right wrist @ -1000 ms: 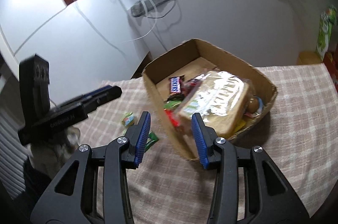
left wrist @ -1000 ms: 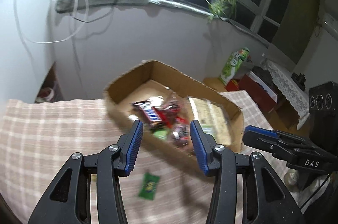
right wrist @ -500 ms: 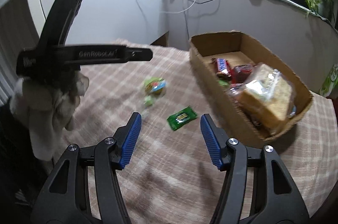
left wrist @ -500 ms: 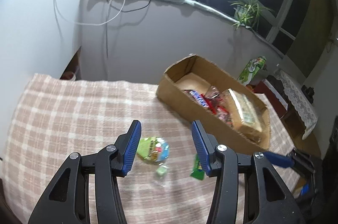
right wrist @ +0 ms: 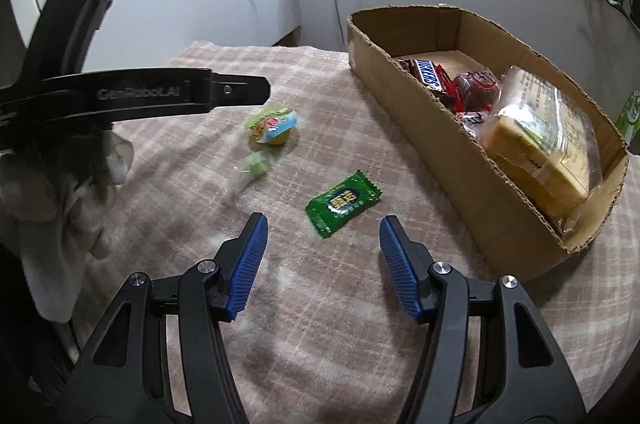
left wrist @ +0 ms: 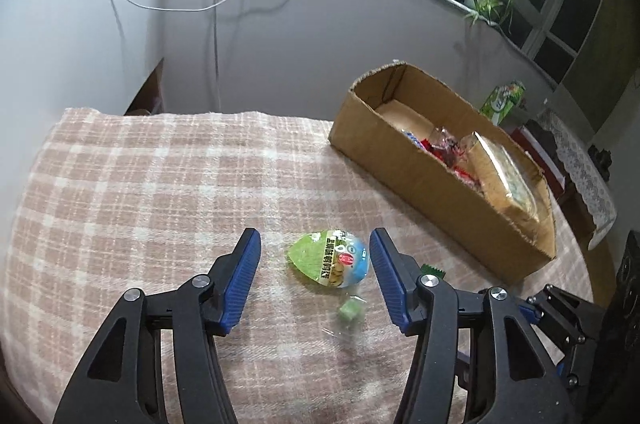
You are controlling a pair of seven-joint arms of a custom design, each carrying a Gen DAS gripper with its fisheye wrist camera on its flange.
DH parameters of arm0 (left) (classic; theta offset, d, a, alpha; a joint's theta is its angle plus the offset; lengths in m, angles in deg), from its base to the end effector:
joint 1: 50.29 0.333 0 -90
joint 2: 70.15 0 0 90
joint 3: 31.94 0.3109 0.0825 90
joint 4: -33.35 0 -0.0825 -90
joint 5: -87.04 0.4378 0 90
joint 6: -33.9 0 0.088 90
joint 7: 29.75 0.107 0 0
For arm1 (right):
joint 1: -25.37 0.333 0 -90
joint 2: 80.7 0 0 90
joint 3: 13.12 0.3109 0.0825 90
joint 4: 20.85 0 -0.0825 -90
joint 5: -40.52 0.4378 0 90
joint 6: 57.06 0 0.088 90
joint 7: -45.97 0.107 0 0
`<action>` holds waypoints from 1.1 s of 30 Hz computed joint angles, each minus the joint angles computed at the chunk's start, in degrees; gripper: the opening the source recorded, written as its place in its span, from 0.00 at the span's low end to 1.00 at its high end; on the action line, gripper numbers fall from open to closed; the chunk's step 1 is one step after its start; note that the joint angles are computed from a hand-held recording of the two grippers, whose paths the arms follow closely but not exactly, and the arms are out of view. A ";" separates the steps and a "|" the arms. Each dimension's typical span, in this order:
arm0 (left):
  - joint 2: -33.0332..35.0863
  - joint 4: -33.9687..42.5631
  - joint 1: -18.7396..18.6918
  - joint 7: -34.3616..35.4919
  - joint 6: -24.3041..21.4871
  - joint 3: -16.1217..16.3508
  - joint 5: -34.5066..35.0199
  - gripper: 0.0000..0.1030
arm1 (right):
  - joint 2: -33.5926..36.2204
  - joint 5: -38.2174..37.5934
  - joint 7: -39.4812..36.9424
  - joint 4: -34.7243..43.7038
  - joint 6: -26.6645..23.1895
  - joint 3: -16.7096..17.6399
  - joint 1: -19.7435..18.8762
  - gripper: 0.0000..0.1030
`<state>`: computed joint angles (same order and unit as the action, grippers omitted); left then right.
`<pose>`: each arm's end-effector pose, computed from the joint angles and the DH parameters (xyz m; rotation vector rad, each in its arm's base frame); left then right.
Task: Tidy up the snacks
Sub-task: 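Move the right tool over the green candy packet while the left tool approaches the green egg candy, then grasp the green candy packet with the right tool while the left tool grasps the green egg candy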
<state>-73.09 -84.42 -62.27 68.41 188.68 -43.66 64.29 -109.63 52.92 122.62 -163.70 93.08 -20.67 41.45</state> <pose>0.5848 -0.2442 0.5103 -1.6844 2.1915 -1.0331 0.4861 0.0648 0.5056 -1.9744 1.5749 -0.3939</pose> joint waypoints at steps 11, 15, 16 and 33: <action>2.01 1.37 -0.03 -0.10 -1.74 -0.30 2.54 0.54 | 5.61 -3.28 5.50 3.63 -1.13 2.72 -2.05 0.59; 2.68 1.84 -0.12 -0.12 -2.30 -0.42 3.55 0.54 | 7.03 -4.47 6.05 4.86 -1.16 3.39 -2.12 0.59; 2.95 2.10 -0.14 -0.17 -2.50 -0.45 3.65 0.54 | 7.23 -4.70 6.13 5.06 -1.16 3.52 -2.16 0.59; 4.19 2.22 -0.16 -2.79 -2.31 -0.45 8.50 0.45 | 7.62 -8.16 6.02 5.14 -0.12 3.73 -2.89 0.27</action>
